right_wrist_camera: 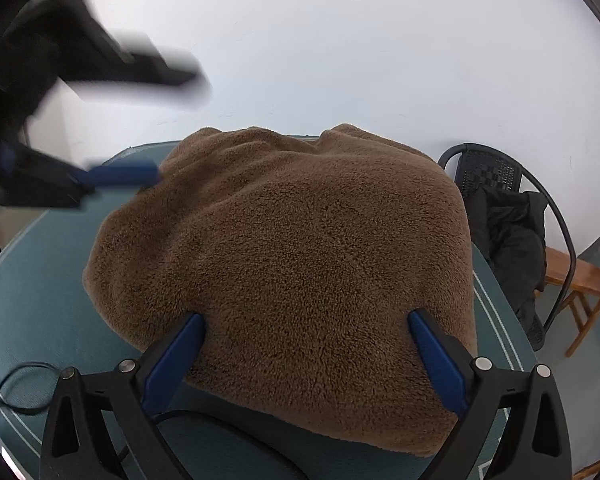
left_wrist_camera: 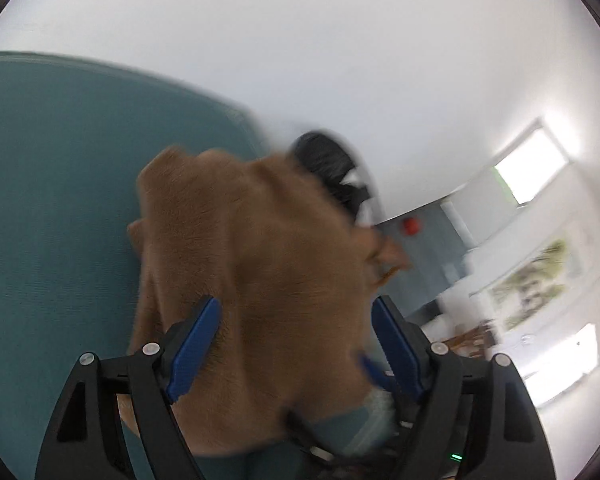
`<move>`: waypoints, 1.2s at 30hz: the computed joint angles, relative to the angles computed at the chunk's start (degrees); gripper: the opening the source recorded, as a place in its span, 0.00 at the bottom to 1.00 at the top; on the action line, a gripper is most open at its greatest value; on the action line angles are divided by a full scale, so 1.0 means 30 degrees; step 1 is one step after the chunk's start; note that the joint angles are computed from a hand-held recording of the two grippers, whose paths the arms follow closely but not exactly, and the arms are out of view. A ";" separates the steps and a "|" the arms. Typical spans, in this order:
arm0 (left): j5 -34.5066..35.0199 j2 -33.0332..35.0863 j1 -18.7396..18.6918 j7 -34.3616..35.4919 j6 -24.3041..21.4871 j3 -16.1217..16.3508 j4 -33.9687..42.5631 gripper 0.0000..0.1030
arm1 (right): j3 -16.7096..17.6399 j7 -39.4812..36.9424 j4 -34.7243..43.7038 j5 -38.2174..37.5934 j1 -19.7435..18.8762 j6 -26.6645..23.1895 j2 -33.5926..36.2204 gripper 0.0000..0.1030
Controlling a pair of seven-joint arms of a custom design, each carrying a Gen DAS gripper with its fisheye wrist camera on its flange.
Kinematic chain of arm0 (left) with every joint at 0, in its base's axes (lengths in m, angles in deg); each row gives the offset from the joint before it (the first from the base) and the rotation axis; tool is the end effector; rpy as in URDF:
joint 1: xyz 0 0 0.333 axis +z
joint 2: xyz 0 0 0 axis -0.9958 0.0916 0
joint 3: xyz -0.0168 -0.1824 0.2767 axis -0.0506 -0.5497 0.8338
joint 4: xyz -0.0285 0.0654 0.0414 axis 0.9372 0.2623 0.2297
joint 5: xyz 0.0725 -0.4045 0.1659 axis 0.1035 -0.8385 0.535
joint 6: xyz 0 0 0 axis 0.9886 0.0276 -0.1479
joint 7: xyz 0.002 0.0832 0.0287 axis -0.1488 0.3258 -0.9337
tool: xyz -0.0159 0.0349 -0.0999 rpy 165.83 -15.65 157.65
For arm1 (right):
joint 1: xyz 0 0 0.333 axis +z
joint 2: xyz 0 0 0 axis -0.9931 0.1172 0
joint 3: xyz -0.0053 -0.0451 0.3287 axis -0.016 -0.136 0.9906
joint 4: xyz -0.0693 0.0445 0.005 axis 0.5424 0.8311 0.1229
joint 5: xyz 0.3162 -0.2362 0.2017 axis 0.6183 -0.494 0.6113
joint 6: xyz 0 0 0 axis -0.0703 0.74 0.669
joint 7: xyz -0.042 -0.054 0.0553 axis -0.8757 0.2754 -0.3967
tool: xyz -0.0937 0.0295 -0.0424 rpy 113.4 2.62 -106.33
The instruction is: Fold clothes
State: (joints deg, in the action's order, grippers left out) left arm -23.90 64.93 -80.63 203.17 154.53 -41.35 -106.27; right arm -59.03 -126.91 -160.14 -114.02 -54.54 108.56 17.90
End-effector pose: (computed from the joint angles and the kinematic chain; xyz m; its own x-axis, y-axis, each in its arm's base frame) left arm 0.7621 -0.1684 0.4249 -0.6085 -0.5010 0.6154 -0.7907 0.3171 -0.5237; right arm 0.5659 0.3491 0.4074 -0.3940 -0.9177 0.0516 -0.5908 0.2098 -0.7791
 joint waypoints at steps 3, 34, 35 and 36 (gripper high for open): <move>0.1414 0.0711 -0.0786 -0.0452 0.2405 0.0609 -0.0146 0.79 | -0.0069 0.0337 0.0018 -0.0170 -0.0046 0.0308 0.0004 1.00; -0.1966 -0.8234 -0.2392 0.6606 1.2789 0.1347 -1.1420 0.99 | 0.1171 0.4530 -0.2567 0.2217 -0.1250 0.1971 -0.3060 1.00; -0.1807 -0.8345 -0.2338 0.6691 1.2452 0.1508 -1.1504 0.99 | 0.1264 0.4240 -0.2477 0.2476 -0.1134 0.1465 -0.3024 1.00; -0.1736 -0.8425 -0.2313 0.6756 1.2102 0.1614 -1.1536 0.99 | 0.1335 0.4027 -0.2438 0.2679 -0.1022 0.1011 -0.3027 1.00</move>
